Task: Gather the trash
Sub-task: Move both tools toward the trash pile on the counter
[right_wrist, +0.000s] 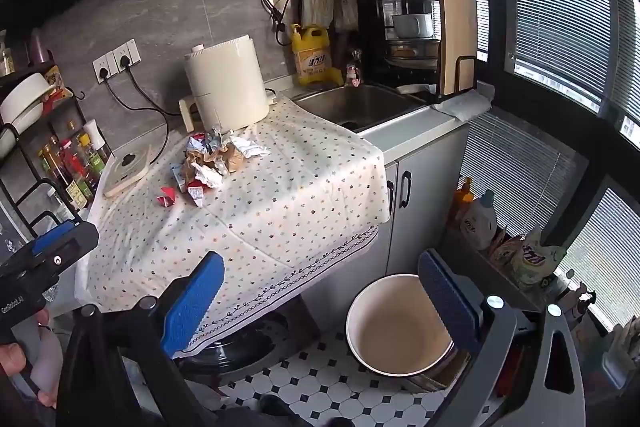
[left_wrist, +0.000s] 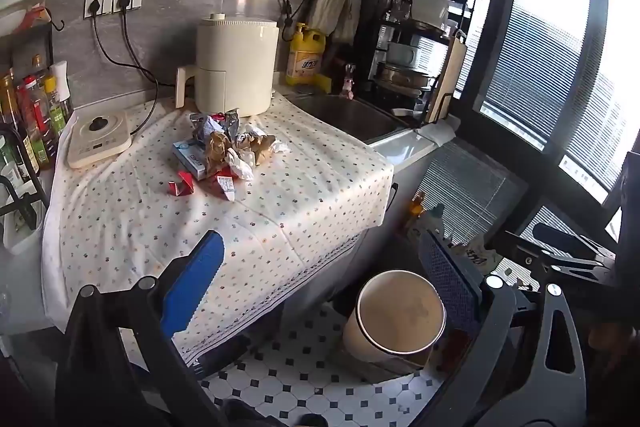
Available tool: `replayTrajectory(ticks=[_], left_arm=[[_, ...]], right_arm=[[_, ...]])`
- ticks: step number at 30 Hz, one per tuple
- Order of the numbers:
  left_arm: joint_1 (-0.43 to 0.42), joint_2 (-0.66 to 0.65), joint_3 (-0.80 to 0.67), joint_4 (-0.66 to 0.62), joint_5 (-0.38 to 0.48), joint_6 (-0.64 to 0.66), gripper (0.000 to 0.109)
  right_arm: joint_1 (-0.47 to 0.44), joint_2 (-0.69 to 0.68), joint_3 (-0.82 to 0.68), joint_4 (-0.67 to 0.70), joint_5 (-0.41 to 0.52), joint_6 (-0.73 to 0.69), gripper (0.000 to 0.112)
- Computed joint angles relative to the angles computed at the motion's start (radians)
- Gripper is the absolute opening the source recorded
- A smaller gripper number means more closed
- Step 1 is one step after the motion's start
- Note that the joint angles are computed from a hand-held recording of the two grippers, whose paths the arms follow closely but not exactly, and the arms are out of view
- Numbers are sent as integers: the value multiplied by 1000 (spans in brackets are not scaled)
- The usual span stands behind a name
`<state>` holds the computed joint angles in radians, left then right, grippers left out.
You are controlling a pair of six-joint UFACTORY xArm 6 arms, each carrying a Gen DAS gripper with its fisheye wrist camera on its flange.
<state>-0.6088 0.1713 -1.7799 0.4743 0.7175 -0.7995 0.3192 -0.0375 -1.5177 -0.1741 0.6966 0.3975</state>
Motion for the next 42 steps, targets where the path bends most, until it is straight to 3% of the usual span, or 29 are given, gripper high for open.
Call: replayTrajectory(ticks=[10, 27, 33, 35, 42], left_arm=[[8, -22, 30, -4, -2, 5, 97], [-10, 13, -39, 80, 92, -37, 97], [-9, 14, -34, 78, 87, -56, 97], [-16, 30, -69, 65, 134, -37, 97], [-17, 22, -47, 86, 102, -80, 97]], right_arm=[[-7, -2, 2, 25, -8, -18, 95], [-17, 34, -13, 50, -19, -28, 95], [-18, 38, -12, 53, -34, -33, 95], [-21, 37, -11, 59, -35, -42, 95], [-26, 38, -12, 64, -58, -56, 95]])
